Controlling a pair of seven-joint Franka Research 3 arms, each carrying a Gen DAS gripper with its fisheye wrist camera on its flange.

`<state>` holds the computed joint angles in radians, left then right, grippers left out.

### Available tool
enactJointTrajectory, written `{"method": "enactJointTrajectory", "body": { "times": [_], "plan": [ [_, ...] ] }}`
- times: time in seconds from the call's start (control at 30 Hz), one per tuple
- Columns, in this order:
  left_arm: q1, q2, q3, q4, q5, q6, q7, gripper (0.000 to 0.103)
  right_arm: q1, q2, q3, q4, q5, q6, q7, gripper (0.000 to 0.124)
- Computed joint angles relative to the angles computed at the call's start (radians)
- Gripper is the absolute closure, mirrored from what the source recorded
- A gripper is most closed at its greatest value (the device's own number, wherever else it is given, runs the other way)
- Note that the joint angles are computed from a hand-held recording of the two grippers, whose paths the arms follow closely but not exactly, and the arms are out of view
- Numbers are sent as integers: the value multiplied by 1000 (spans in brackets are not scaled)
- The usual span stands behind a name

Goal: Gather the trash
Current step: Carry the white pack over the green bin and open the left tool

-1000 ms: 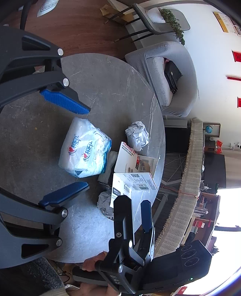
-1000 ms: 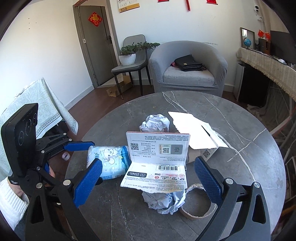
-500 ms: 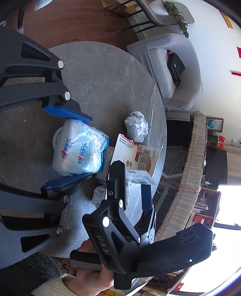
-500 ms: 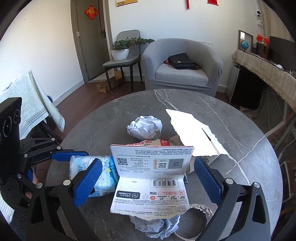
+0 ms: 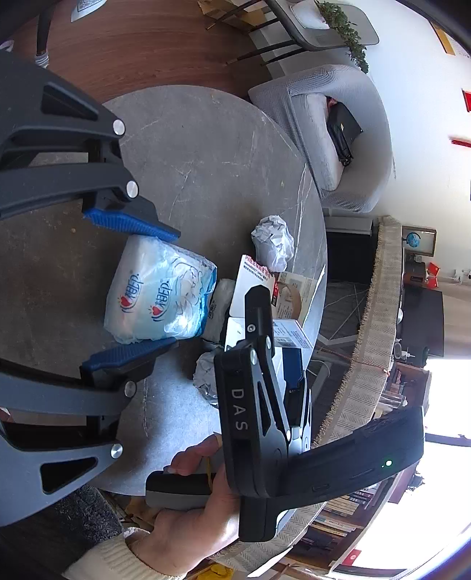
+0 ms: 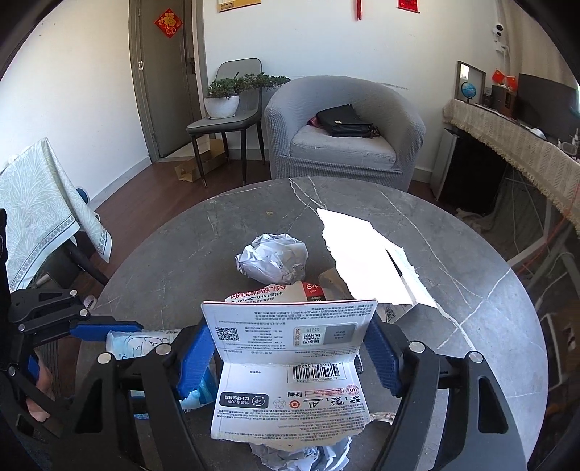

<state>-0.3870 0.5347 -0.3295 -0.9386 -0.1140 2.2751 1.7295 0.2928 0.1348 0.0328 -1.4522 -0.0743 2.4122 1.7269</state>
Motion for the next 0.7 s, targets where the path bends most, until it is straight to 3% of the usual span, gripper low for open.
{"method": "enactJointTrajectory", "body": {
  "times": [0.17,0.3,0.53,0.7],
  "plan": [
    [53,-92,-16,-129,-66,82,2,47,7,-20,5,12,-11,-20,5,48],
    [76,-173,-4,-230,-79,151,-32,47,11,-46,18,-8,15,37,9,48],
    [103,-335,40,-437,-24,242,-131,47,43,-13,42,17,65,70,10,48],
    [123,-432,74,-565,32,262,-240,47,83,25,56,73,74,61,-8,48]
  ]
}}
